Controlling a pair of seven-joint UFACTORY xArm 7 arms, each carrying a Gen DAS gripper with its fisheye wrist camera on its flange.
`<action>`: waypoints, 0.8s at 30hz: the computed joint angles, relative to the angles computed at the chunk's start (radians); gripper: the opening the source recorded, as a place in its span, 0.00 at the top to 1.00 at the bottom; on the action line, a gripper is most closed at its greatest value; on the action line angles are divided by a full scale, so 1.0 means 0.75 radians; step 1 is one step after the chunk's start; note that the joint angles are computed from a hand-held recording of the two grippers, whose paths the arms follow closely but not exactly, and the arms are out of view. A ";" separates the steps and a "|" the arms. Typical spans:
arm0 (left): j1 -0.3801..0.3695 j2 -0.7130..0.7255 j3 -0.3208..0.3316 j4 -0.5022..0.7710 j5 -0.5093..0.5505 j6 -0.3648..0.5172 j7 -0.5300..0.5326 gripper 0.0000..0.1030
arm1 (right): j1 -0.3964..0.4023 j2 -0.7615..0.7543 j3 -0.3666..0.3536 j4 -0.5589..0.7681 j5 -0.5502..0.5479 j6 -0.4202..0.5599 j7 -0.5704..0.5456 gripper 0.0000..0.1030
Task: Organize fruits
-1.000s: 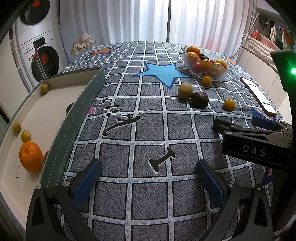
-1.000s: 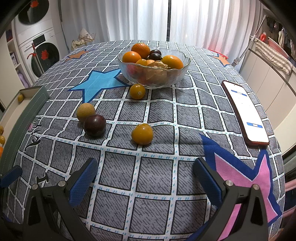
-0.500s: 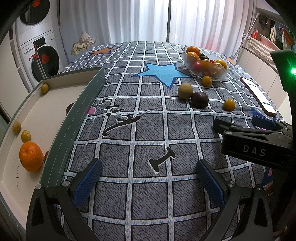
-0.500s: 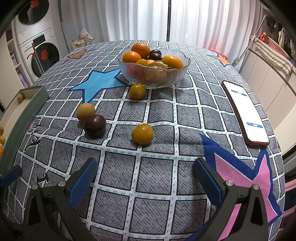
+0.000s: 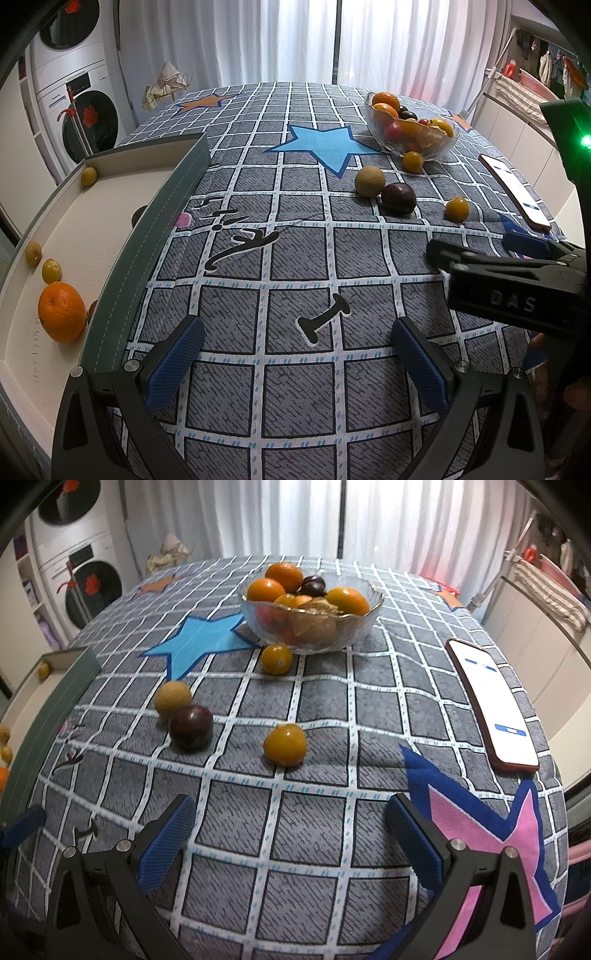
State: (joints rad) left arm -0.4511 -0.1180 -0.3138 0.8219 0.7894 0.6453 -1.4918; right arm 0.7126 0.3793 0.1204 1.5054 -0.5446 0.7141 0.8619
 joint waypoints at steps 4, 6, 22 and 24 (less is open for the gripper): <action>-0.001 0.006 0.003 0.005 0.004 -0.002 -0.002 0.01 | -0.042 -0.035 0.032 -0.030 0.102 0.023 -0.087 0.00; -0.002 0.008 0.003 0.006 0.004 -0.001 -0.003 0.01 | -0.060 -0.083 0.035 -0.104 0.121 -0.031 -0.082 0.00; -0.004 0.008 0.004 0.006 0.004 0.000 -0.004 0.01 | -0.059 -0.178 0.048 -0.260 -0.075 -0.086 0.083 0.00; -0.004 0.007 0.004 0.005 0.004 -0.001 -0.004 0.01 | -0.064 -0.177 0.052 -0.260 -0.078 -0.086 0.086 0.00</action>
State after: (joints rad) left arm -0.4543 -0.1125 -0.3105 0.8259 0.7927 0.6448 -1.4945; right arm 0.6649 0.2468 0.1593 1.3107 -0.6032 0.6495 0.9260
